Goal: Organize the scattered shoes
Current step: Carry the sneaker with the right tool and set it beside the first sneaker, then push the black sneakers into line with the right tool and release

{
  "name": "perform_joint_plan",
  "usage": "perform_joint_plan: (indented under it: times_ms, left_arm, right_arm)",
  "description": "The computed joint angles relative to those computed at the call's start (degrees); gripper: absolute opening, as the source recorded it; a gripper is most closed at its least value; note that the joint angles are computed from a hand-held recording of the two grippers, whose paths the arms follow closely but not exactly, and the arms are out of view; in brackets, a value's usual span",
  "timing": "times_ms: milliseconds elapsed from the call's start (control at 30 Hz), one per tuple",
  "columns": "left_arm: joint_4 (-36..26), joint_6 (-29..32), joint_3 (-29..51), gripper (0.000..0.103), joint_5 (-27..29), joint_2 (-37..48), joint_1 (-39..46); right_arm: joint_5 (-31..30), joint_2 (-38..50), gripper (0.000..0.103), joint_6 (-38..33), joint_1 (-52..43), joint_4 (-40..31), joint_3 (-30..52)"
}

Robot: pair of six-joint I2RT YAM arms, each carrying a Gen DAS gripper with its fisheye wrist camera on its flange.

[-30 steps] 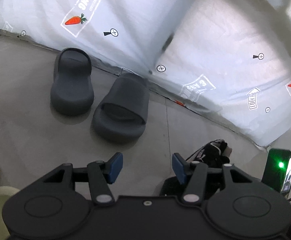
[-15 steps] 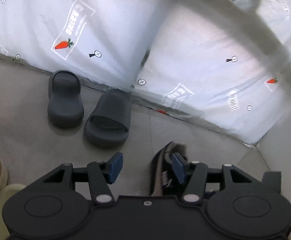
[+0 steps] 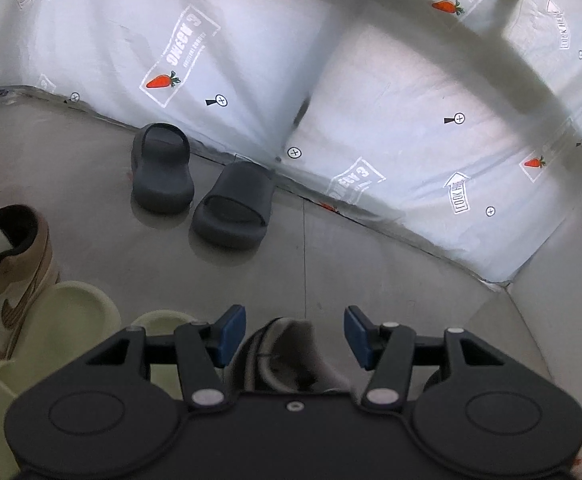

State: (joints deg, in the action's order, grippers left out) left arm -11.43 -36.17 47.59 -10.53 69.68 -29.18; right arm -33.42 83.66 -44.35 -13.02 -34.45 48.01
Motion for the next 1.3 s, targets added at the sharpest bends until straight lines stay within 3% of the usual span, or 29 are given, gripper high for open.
perform_joint_plan:
  times_ms: [133,267,367,467,567,700,733,833,1167,1300]
  left_arm:
    - [-1.01,-1.12,-0.16,0.055,-1.6,-0.6,-2.51]
    - [-1.33,-2.04,0.18,0.055,-2.23,-0.05,-4.62]
    - [-1.41,-1.88,1.25,0.055,-2.77,1.49,-7.1]
    - [-1.33,-1.89,2.18,0.055,-2.3,3.05,-8.72]
    - [-0.89,-1.96,2.72,0.055,-0.83,4.03,-9.54]
    - [-0.26,-1.5,3.14,0.055,-1.35,4.23,-11.26]
    - [-0.4,-1.44,3.18,0.055,-1.81,4.16,-11.6]
    - [-1.16,-2.42,3.34,0.055,-2.32,4.27,-11.79]
    - [-5.38,-5.62,1.8,0.055,-6.7,0.5,-12.6]
    - [-6.98,-6.9,0.89,0.055,-7.99,-1.33,-12.73]
  right_arm:
    - [-0.63,-1.37,0.081,-0.1,0.43,-1.89,-1.02]
    - [-3.83,-7.4,0.087,-0.28,-6.68,-0.9,-3.99]
    - [-6.2,-13.66,0.092,1.27,-15.81,5.02,-6.53]
    - [-6.01,-15.72,0.101,9.16,-25.38,13.93,-7.55]
    - [-5.08,-9.66,0.102,13.03,-31.94,14.54,-3.69]
    - [-10.69,7.02,0.102,7.12,-39.38,0.92,7.39]
    - [-11.25,8.68,0.1,5.88,-40.13,0.26,7.86]
    - [-12.78,12.06,0.085,1.2,-40.75,-1.16,8.21]
    - [-10.86,11.55,0.085,-6.2,-32.64,-0.1,6.69]
    - [-9.76,9.17,0.085,-2.66,-27.59,2.5,3.77]
